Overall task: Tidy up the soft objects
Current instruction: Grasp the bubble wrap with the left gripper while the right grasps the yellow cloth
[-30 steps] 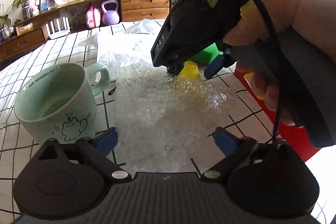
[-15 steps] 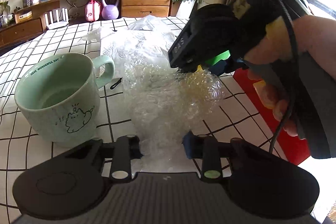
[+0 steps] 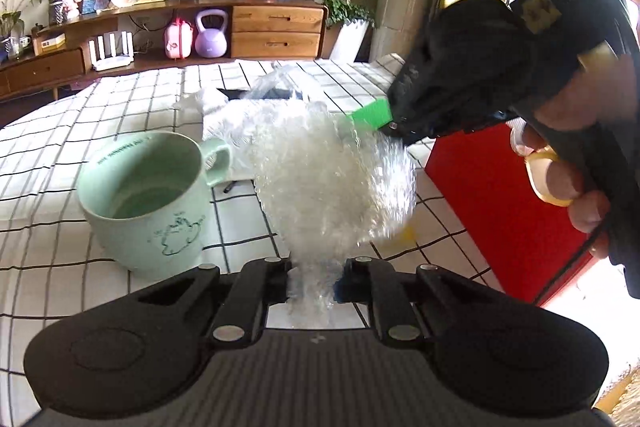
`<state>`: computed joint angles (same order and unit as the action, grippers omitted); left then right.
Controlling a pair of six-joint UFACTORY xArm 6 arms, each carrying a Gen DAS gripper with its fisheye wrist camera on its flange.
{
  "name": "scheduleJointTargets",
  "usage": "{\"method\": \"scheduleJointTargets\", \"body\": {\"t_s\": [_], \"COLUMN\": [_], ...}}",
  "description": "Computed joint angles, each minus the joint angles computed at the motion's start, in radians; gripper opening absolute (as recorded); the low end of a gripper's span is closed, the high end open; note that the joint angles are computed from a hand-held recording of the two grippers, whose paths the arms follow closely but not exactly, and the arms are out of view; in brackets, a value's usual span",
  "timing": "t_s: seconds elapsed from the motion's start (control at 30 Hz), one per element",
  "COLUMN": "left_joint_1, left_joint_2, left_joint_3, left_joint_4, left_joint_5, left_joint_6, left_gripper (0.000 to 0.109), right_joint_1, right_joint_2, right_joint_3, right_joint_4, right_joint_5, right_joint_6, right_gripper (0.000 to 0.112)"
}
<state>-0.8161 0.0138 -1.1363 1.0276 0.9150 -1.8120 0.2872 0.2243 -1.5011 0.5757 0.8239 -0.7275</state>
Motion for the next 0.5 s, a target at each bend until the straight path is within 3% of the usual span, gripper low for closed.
{"method": "scheduleJointTargets", "body": {"t_s": [0.23,0.33,0.43,0.5], "left_joint_1": [-0.051,-0.071,-0.086,-0.096], "left_joint_2": [-0.055,-0.081,-0.087,-0.087], "left_joint_3": [0.011,0.022,0.027,0.029], "left_joint_4": [0.008,0.024,0.022,0.010], "left_joint_5": [0.078,0.103,0.128,0.145], "left_joint_6": [-0.035,-0.053,-0.054,-0.062], "left_gripper": [0.012,0.012,0.012,0.012], "right_joint_1": [-0.033,-0.030,-0.022,-0.017], "right_joint_2": [-0.040,-0.042,-0.032,-0.012], "right_joint_3": [0.005,0.011,0.017,0.006], "right_joint_4": [0.070,0.033,-0.006,-0.020], "right_joint_5": [0.056,0.061,0.056,0.071], "right_joint_6": [-0.049,-0.030,-0.009,-0.002], "right_gripper": [0.000,0.018,0.023,0.032]}}
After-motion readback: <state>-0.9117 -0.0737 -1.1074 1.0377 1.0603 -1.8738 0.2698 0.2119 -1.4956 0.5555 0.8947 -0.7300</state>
